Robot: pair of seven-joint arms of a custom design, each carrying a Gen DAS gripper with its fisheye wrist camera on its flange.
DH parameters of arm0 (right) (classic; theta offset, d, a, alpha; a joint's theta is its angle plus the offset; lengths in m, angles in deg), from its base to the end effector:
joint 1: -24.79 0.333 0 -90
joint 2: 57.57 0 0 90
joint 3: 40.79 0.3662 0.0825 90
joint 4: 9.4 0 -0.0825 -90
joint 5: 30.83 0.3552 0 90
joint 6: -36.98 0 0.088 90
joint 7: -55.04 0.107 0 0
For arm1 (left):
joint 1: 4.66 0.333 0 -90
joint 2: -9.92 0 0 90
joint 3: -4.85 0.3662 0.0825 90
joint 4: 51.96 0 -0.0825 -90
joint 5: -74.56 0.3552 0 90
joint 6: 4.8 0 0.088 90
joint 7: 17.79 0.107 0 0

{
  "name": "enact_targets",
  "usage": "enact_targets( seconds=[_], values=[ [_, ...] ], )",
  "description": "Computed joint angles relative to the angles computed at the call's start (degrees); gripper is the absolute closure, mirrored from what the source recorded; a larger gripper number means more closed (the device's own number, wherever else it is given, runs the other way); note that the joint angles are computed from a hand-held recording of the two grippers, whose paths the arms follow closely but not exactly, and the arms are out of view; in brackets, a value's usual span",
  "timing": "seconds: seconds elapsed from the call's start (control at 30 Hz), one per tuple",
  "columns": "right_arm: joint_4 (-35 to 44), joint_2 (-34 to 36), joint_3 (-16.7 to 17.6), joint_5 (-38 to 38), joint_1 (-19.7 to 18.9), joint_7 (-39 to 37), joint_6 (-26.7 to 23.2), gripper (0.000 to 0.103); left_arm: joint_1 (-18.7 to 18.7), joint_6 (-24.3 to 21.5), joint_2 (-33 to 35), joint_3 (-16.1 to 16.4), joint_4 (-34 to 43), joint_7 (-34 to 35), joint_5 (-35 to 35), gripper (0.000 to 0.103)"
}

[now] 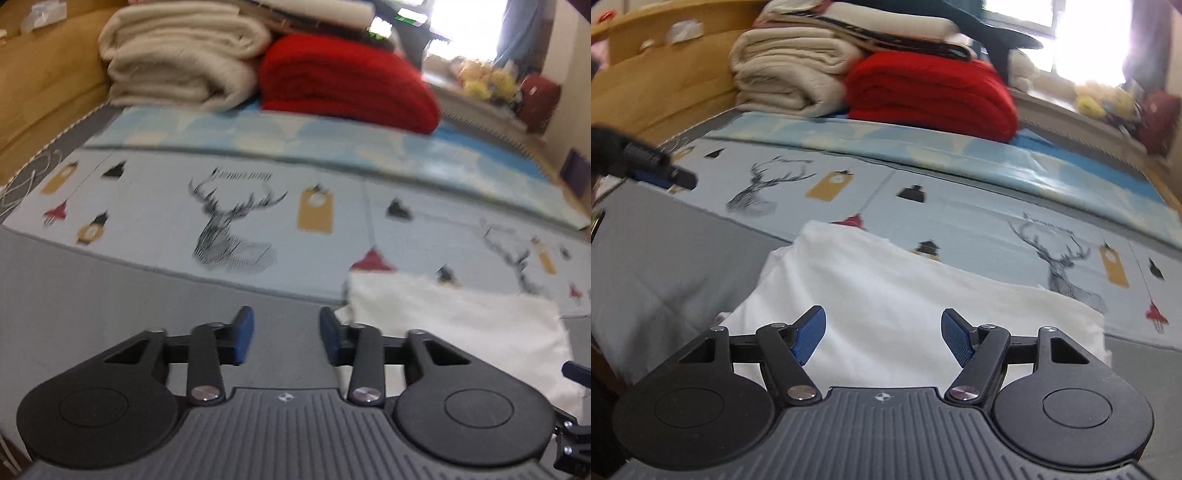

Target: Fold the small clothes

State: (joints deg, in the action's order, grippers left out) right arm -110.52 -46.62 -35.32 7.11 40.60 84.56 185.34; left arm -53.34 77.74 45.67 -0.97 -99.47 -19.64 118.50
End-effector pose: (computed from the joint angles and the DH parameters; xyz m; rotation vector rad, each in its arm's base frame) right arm 0.6056 0.2174 0.5823 -2.2676 0.7151 -0.4000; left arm 0.5004 -0.5078 0.6266 -2.2875 0.9681 -0.4072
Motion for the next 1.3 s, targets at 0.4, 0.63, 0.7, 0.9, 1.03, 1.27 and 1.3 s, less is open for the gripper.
enact_targets(
  seconds=[0.4, 0.63, 0.7, 0.9, 1.03, 1.27, 1.3],
  values=[
    [-5.99, -1.97, 3.13, 8.29, 2.22, -17.41, -3.82, 0.08, 3.96, 5.08, -5.57, -3.58, -10.74, -2.82, -2.84, 0.091],
    [-10.81, -2.24, 3.58, 4.4, 5.48, -25.37, -3.84, 0.072, 5.97, 6.43, -7.95, -4.94, -14.95, -4.28, -3.53, 0.09],
    [-12.45, -2.28, 3.86, 3.52, 6.3, -28.47, -2.02, 0.068, 6.53, 6.75, -8.46, -5.22, -15.87, -4.6, -3.72, 0.09],
    [-16.6, -2.03, 4.91, 1.68, 8.48, -36.65, 5.13, 0.061, 7.85, 7.89, -8.8, -5.97, -16.96, -4.59, -4.38, 0.09],
    [-18.98, -2.09, 6.74, 7.49, 8.65, -46.54, 11.11, 0.063, 9.3, 11.36, -10.29, -6.32, -20.06, -6.42, -5.49, 0.089],
    [-19.04, -1.86, 7.16, 12.29, 8.63, -49.99, 13.2, 0.096, 14.86, 28.19, -12.85, -8.24, -28.62, -11.36, -11.09, 0.055],
    [-18.73, -2.02, 7.24, 13.81, 8.34, -50.76, 12.61, 0.098, 15.75, 31.44, -13.0, -8.48, -29.99, -11.78, -12.15, 0.041]
  ],
)
